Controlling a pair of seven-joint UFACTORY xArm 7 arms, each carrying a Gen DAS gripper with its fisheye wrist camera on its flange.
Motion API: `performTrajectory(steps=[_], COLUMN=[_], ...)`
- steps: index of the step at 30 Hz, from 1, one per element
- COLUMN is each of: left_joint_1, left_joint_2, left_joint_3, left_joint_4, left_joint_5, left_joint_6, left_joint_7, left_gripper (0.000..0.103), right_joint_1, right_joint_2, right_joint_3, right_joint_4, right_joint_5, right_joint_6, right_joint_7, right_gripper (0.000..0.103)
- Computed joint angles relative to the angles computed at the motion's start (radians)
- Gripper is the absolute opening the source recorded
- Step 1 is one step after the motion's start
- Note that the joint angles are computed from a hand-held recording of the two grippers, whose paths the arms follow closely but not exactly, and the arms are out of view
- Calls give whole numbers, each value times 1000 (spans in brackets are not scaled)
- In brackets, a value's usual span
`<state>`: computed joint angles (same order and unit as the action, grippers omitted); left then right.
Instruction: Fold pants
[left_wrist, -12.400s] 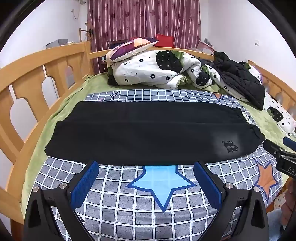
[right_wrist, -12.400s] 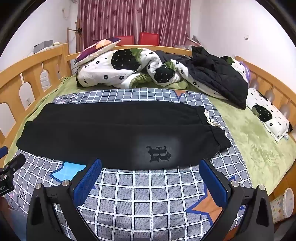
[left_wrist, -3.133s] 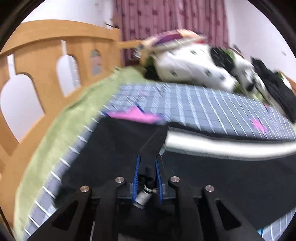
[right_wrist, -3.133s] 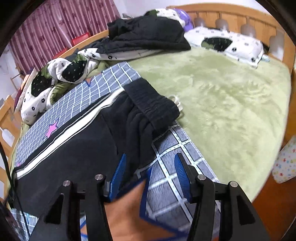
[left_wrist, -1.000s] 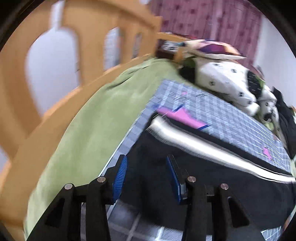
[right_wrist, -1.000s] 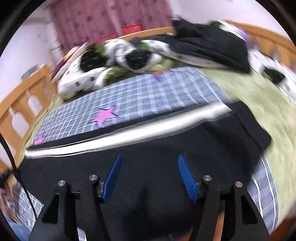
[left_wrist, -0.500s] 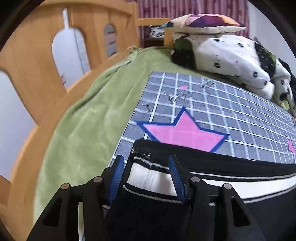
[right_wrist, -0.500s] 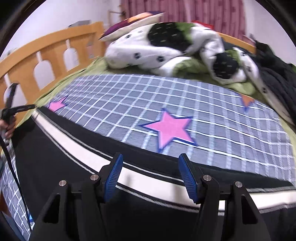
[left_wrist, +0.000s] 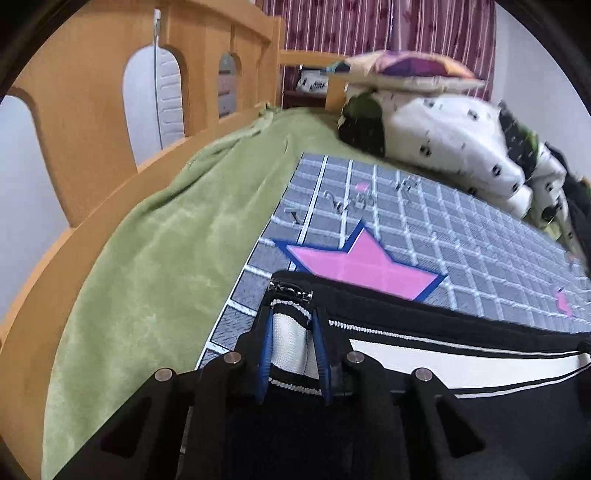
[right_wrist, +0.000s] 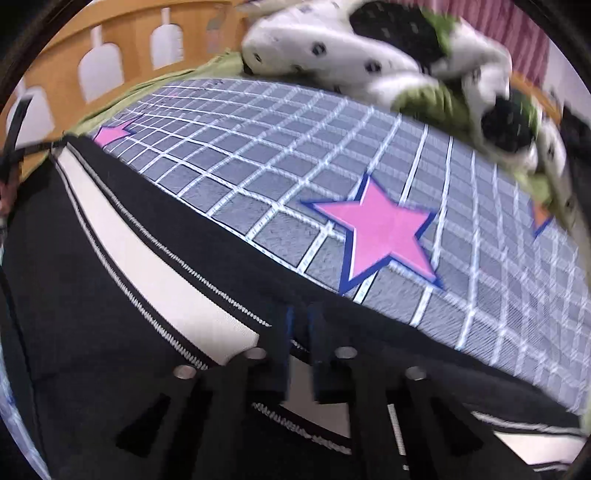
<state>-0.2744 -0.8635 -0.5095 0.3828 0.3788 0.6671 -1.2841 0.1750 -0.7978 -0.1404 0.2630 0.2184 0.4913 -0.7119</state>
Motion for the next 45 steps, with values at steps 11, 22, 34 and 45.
performTrajectory(steps=[11,22,34,45], left_joint_1=[123,21,11,-241], left_joint_2=[175,217,663,387], left_joint_3=[-7,-58,-126,45], left_joint_4=[67,228,435,249], left_joint_5=[43,162,318,115], left_joint_6=[-51,209,64,41], left_joint_7=[16,-45,-151,-183], left_gripper=[19,60,65,63], right_joint_1=[44,-59,-116,-237], right_joint_2=[66,-94,148,47], right_joint_3=[-37,-120,-224,-121], right_joint_4=[24,15,69,55], right_joint_5=[75,97,149,140], right_joint_6=[-79,1,-99,-13], right_joint_7=[-10,31,-97,28], right_gripper=[4,39,34,42])
